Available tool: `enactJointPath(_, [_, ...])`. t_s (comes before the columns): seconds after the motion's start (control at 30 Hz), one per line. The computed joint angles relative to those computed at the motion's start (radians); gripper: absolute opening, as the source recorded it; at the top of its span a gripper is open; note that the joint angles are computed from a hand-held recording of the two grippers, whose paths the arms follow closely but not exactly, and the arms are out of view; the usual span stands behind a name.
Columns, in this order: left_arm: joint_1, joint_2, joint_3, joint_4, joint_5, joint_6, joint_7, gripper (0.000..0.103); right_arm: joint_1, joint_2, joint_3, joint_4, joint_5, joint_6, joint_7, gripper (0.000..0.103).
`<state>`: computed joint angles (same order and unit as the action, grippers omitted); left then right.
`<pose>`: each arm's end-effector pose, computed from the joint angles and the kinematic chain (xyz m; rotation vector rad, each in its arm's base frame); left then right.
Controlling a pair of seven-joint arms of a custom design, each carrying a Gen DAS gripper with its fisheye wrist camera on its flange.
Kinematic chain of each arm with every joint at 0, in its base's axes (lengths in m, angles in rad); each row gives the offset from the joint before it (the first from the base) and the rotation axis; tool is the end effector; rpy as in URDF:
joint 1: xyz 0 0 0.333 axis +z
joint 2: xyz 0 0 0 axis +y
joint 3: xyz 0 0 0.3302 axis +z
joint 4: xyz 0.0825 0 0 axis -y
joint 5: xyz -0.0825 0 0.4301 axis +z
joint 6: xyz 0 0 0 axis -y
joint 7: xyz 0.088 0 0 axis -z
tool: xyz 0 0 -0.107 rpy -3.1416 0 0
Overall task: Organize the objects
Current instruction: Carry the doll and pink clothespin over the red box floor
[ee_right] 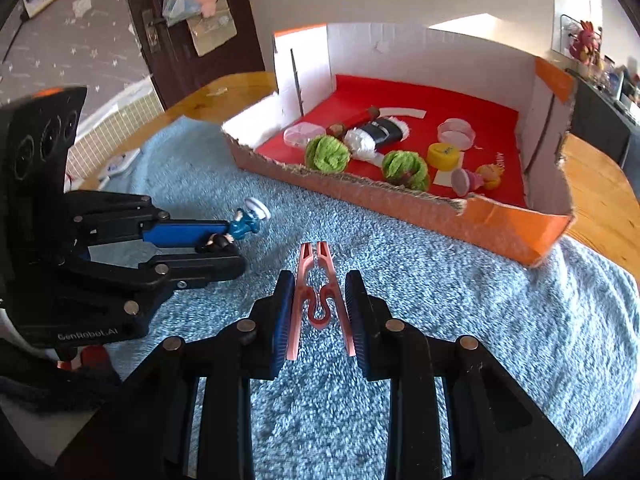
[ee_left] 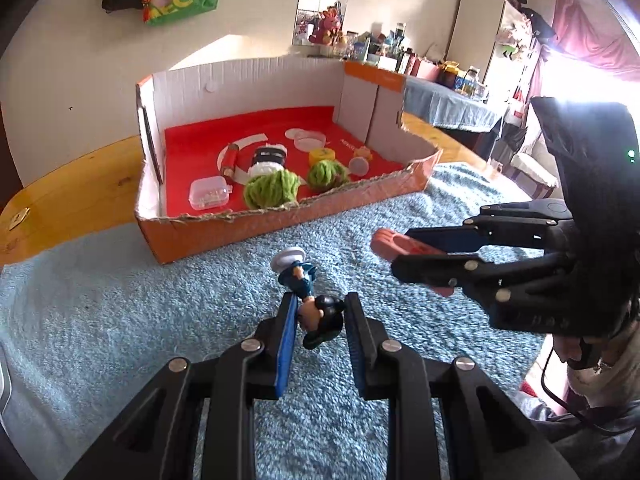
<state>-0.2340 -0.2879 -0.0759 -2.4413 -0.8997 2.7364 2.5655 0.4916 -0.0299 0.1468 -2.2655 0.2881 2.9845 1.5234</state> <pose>0.4987 -0.1289 0.4524 -1.2962 2.3743 -1.0384 0.4915 0.3404 0.4443 -2.0174 1.3080 -0.2793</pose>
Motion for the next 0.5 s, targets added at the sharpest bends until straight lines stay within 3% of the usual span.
enactJointPath(0.17, [-0.009, -0.04, 0.02, -0.009, -0.046, -0.008, 0.042, 0.025, 0.022, -0.05, -0.021, -0.028, 0.077, 0.023, -0.05, 0.025])
enactJointPath(0.5, [-0.013, -0.066, 0.031, -0.008, -0.076, -0.018, 0.063, 0.025, 0.035, -0.089, -0.054, -0.049, -0.035, 0.045, 0.051, 0.025])
